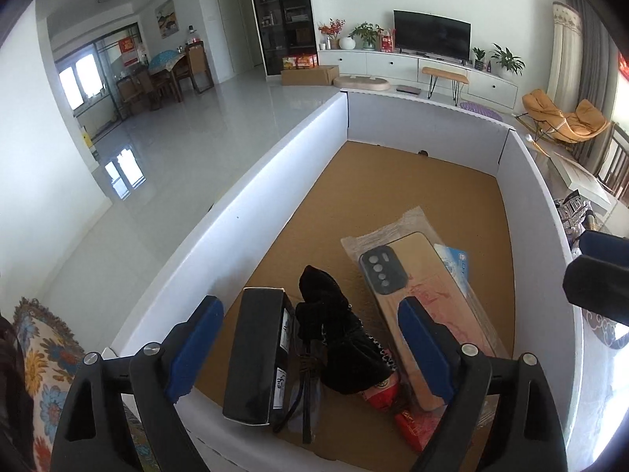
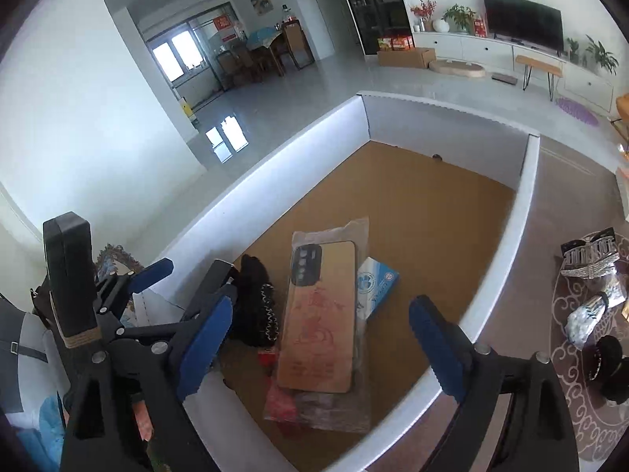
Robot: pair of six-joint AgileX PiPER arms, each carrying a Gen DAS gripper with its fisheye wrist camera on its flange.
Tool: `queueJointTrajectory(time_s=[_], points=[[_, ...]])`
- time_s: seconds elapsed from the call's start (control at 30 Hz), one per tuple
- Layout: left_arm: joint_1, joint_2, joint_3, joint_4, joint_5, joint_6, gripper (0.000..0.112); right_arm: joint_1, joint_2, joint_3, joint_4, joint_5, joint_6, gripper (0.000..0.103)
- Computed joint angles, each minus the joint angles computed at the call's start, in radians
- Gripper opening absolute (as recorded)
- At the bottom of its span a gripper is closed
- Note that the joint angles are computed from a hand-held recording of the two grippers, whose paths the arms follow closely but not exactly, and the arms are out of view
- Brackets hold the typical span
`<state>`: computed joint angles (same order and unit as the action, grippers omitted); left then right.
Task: Organize objects
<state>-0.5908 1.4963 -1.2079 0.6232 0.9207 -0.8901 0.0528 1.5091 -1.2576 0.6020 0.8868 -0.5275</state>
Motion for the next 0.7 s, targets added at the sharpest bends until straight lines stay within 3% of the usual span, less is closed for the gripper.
queueJointTrajectory(time_s=[0.1, 0.3, 0.5, 0.7], points=[[-0.039, 0.010, -0.019, 0.011, 0.012, -0.012, 0.091, -0.062, -0.034, 0.041, -0.008, -0.005, -0.036, 0.100], [-0.130, 0.047, -0.095, 0.026, 0.044, -0.027, 0.091, -0.246, -0.096, 0.163, -0.034, -0.044, -0.146, 0.100], [-0.275, 0.073, -0.190, -0.045, 0.005, -0.010, 0.091, -0.645, -0.194, 0.453, -0.006, -0.237, -0.504, 0.102], [-0.451, 0.219, -0.340, -0.211, -0.066, 0.110, 0.091, -1.020, -0.039, 0.453, 0.046, -0.280, -0.694, 0.102]])
